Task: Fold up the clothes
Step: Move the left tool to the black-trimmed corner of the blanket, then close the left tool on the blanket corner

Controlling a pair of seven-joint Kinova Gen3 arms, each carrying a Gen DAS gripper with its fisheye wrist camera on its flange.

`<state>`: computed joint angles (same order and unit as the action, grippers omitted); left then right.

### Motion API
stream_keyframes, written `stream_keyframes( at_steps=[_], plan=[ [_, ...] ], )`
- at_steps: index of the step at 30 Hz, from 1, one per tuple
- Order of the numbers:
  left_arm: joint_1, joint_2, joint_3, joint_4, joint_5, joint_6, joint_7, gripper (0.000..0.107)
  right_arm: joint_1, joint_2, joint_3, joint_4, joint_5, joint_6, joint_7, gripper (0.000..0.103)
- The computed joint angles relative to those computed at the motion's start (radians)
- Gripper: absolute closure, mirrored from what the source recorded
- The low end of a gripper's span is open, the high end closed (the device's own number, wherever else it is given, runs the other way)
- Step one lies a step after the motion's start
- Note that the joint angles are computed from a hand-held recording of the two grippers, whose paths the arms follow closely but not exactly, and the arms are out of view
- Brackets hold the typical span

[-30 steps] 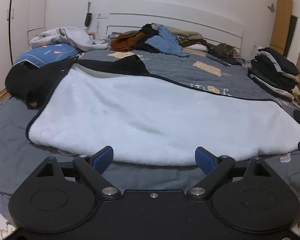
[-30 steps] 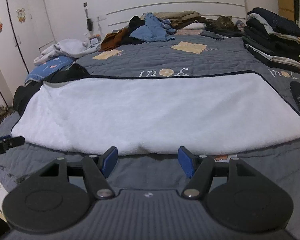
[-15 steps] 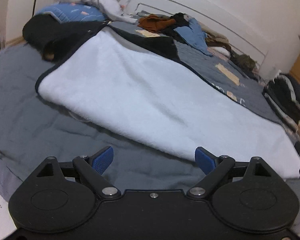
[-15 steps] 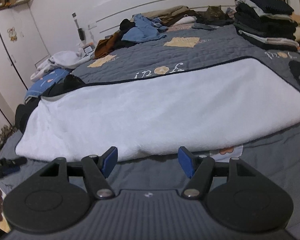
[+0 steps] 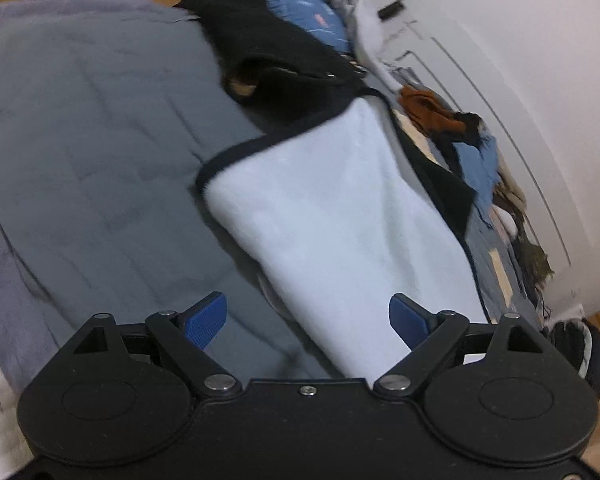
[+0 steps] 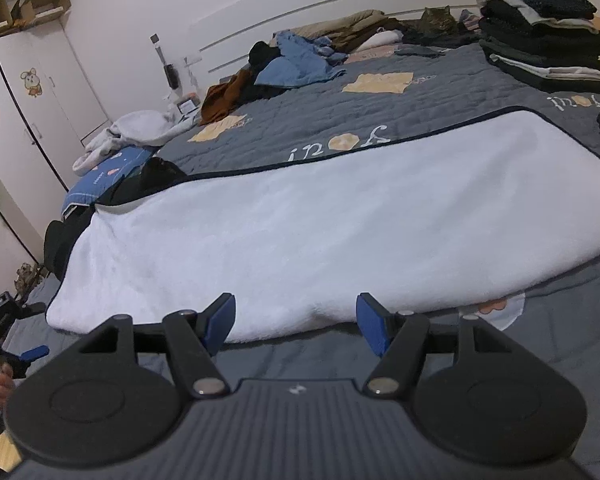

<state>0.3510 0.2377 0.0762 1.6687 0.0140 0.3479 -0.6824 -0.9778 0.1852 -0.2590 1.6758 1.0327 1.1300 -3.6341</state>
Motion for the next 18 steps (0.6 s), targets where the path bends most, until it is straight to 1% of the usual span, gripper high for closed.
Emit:
stream_keyframes(
  at_steps=[2,3,6,7,9,10,11,13,14,16,18],
  plan=[
    [0.012,0.022,-0.020,-0.021,-0.016,0.015,0.017,0.022,0.003,0.006,0.002,-0.006,-0.001,-0.008,0.001,0.037],
    [0.003,0.031,-0.014,-0.025,-0.014,0.011,0.017,0.023,0.004,0.010,0.004,-0.010,-0.003,-0.011,0.003,0.037],
    [-0.052,0.055,0.026,-0.028,0.047,-0.010,-0.030,0.024,0.007,0.025,0.011,-0.027,-0.012,-0.024,0.023,0.037],
    [-0.053,0.060,0.024,-0.025,0.055,-0.021,-0.035,0.025,0.008,0.030,0.015,-0.034,-0.016,-0.028,0.031,0.037],
    [-0.064,0.074,0.027,-0.027,0.074,-0.033,-0.049,0.030,0.007,0.041,0.022,-0.047,-0.025,-0.035,0.046,0.037],
    [-0.074,0.083,0.032,-0.032,0.086,-0.035,-0.059,0.036,0.007,0.045,0.026,-0.052,-0.029,-0.042,0.055,0.037],
    [-0.082,0.092,0.037,-0.038,0.098,-0.036,-0.069,0.039,0.007,0.050,0.030,-0.058,-0.033,-0.049,0.064,0.037],
    [-0.100,0.103,0.048,-0.040,0.121,-0.050,-0.092,0.040,0.007,0.060,0.037,-0.071,-0.045,-0.058,0.086,0.037],
    [-0.108,0.106,0.052,-0.036,0.133,-0.062,-0.101,0.042,0.007,0.064,0.041,-0.076,-0.053,-0.062,0.098,0.037],
    [-0.121,0.111,0.055,-0.027,0.157,-0.093,-0.110,0.042,0.005,0.071,0.049,-0.084,-0.067,-0.068,0.117,0.037],
    [-0.134,0.121,0.063,-0.031,0.173,-0.100,-0.125,0.042,0.002,0.077,0.057,-0.089,-0.078,-0.070,0.129,0.037]
  ],
)
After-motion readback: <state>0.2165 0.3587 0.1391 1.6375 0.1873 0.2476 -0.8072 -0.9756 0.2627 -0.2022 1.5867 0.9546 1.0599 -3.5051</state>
